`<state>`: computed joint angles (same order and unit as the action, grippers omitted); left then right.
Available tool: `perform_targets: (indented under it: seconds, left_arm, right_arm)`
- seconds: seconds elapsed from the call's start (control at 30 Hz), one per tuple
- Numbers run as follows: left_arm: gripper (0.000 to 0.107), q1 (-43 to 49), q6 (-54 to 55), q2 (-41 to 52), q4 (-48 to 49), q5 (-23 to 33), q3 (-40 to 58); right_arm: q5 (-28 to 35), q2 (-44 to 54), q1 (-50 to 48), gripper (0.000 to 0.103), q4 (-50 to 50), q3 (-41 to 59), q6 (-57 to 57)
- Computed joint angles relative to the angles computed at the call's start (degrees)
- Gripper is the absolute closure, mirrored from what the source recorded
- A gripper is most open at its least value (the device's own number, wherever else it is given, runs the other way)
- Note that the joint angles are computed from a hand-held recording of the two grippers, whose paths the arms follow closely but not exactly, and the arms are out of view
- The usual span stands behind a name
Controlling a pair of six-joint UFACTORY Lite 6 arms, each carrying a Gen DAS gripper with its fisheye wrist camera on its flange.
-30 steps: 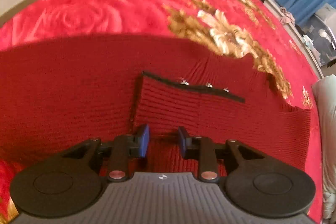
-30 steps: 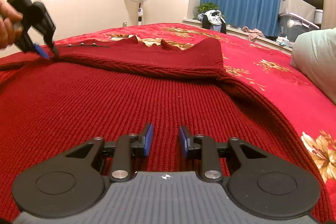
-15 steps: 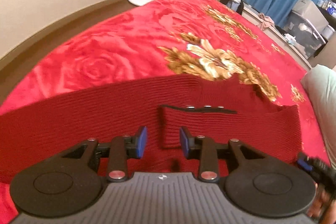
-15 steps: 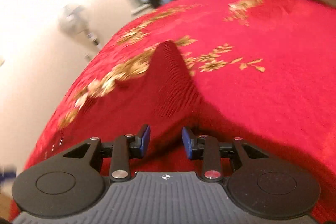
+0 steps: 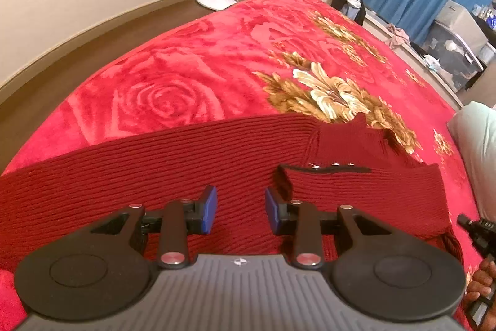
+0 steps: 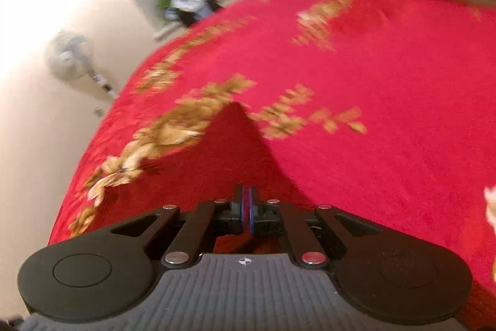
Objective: Fold small clothes
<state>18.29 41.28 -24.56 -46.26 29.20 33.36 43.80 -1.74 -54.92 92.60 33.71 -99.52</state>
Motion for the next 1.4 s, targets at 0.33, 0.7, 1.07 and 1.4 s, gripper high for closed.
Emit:
perform_targets:
  seconds: [0.33,0.7,1.07,1.4]
  left_arm:
    - [0.069,0.1,-4.7,-0.4,2.9,-1.1,-1.7]
    - [0.076,1.9,-14.0,-8.6,8.1,-3.3,-6.2]
    - [0.083,20.6,-16.3,-14.8,9.4,6.6,-8.0]
    - [0.080,56.0,11.6,3.2,1.7,23.1,-5.9]
  right_arm:
    - [-3.3,9.8,0.1,0.091,-12.2,8.9,3.8]
    - [35.8,-0.2,-43.2,0.071,-37.3,12.3,-14.4]
    - [50.5,15.5,-57.3,0.068,-41.3,31.2,-30.7]
    - [47.5,17.3,-53.3,0.067,-40.9,27.9,-31.3]
